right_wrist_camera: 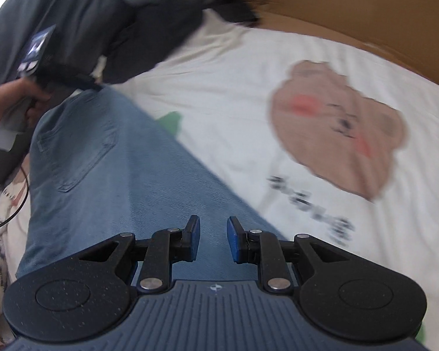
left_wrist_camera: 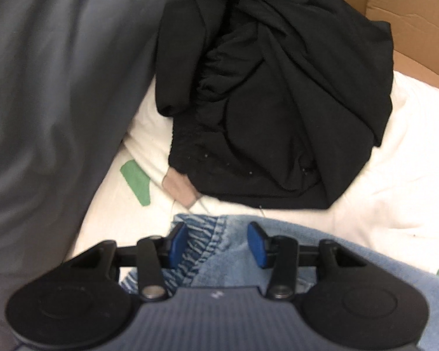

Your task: Fold clothes

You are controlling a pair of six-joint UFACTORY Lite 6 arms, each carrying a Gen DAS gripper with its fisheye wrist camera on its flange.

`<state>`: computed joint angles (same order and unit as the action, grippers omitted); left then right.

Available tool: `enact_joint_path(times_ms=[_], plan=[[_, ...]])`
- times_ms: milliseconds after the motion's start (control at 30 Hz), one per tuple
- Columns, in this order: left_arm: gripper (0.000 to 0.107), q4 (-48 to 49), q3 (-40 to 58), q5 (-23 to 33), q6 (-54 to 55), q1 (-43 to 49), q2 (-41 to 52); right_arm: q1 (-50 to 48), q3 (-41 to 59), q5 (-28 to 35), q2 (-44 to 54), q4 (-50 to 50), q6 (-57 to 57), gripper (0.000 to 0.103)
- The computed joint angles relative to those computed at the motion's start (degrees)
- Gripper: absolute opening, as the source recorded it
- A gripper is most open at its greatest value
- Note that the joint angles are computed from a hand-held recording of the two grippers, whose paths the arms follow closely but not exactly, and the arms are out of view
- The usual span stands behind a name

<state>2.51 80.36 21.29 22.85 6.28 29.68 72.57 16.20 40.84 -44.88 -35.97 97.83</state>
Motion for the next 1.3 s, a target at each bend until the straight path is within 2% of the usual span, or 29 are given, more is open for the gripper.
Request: enact_joint_path(times_ms=[100,200,300,367,433,533,667,733,833,967,1067,1300], plan=[[0.047,-1.42,-1.60,-0.75,0.95,0.38,-1.84,-1.92,2.71,-6.14,11.32,-3.65,3.24,0.027],[0.045,-5.03,-5.27,-2.04,3.72,0.95,-6.20,-3.25,2.92,-7.88,16.68,-5.46,9.23,0.025],[0.039,-14.23,-11.02,-2.43,11.75,1.32,-12.76,-3.14,0.43,-8.01,17.18,-10.20,16.71,0.016],[0.039,-20.14,-15.71,-1.64,17.84,1.33,-17.89,-3.43,-0.13,-8.45,17.90,-12.51,18.83,0.010],[0.039,-22.79,-20.98,-1.25,21.02,0.49,-23.04,-4.20,0.57,-8.99,19.09,-13.11,18.64,0.010],[0.039,-25.81,-27.37,0.06,25.04,-1.11,-28.64,-3.48,1.01,-6.22,17.35,-13.47,18.48,0.013],[0.039,-28.03,-35.20,0.25,28.03,-4.07,-34.91,-2.71,0.40,-0.84,11.74,-12.89,15.55,0.020],[0.039,-29.22,-38.26,-0.53,28.43,-5.83,-36.57,-3.64,-0.67,-0.54,8.41,-12.46,11.66,0.026],[0.039,-33.60,-40.44,-0.01,28.68,-6.87,-37.60,-6.37,-3.17,-4.19,4.35,-11.07,4.70,0.026],[0.040,-37.27,-44.48,-2.38,29.95,-9.71,-39.26,-8.38,-5.47,-7.60,3.11,-9.05,-2.72,0.026],[0.040,-36.06,-46.91,-4.04,27.94,-11.89,-39.71,-11.05,-6.45,-9.90,2.96,-5.63,-10.43,0.026],[0.041,-35.50,-49.56,-5.38,27.11,-14.23,-41.27,-10.74,-8.40,-9.82,-0.56,-1.50,-17.87,0.026]])
